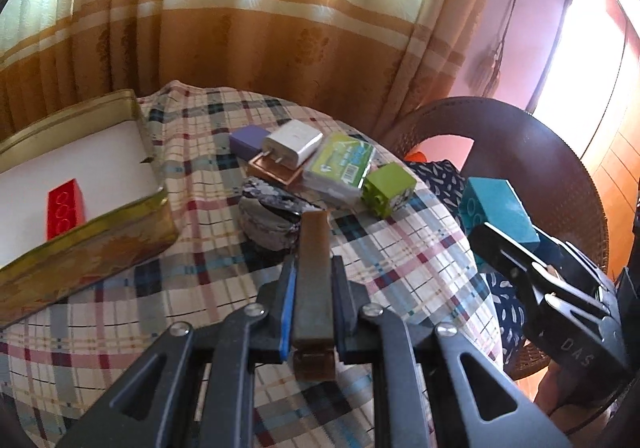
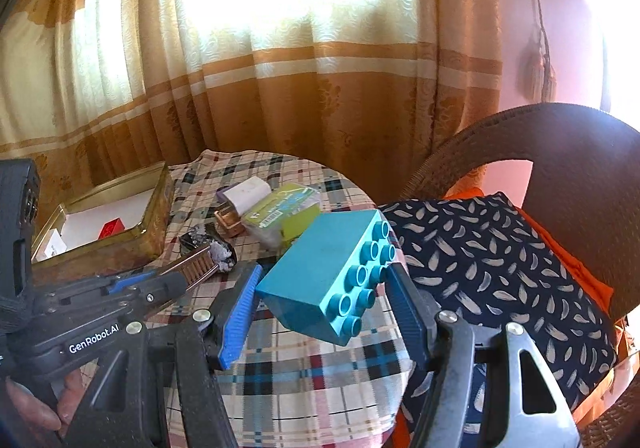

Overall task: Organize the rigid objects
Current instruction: 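Carry the brown comb with the left gripper while the right gripper carries the blue brick toward the tray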

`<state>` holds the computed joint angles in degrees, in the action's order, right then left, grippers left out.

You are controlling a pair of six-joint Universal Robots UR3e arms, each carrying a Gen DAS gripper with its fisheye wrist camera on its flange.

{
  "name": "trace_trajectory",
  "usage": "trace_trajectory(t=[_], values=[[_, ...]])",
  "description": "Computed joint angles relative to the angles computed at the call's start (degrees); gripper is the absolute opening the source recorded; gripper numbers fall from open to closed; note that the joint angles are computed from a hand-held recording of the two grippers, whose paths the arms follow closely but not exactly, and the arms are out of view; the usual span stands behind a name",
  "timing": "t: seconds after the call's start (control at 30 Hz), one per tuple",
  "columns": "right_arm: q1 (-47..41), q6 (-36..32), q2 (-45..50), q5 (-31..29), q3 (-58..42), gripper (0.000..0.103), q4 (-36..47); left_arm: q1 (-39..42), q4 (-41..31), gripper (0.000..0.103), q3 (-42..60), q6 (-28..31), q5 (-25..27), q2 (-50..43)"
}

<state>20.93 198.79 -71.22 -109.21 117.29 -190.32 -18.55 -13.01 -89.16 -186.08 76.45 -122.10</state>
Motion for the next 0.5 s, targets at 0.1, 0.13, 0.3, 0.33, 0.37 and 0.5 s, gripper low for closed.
trace_trajectory(t=[0.1,0.13,0.3,0.33,0.37,0.5], values=[[0.9,-0.1,0.4,-0.7,-1.0,0.065,0.5,1.2,1.4,0.014,-2.5,0.0,-1.6,1.8],[1.2,-0.1,0.5,-1.0,-1.3,0.065,0.6,1.5,1.8,0.014,-3.1,0.0,-1.8,2.3],[2.3,-0.2,0.8,-2.0,-2.6,0.065,1.0,3.0,5.1,0.014,-6.7,-0.3,-3.4,5.5],[2.6,-0.2,1.0,-2.3,-2.8,0.065,0.9,3.3,6.0,0.014,-7.4,-0.3,-3.3,6.1],[3.0,-0.2,1.1,-2.5,-3.1,0.065,0.9,3.5,6.6,0.014,-7.9,-0.4,-3.0,6.5],[4.2,-0.8,2.2,-2.8,-5.9,0.065,1.3,3.8,9.2,0.014,-9.4,-0.5,0.8,8.2]])
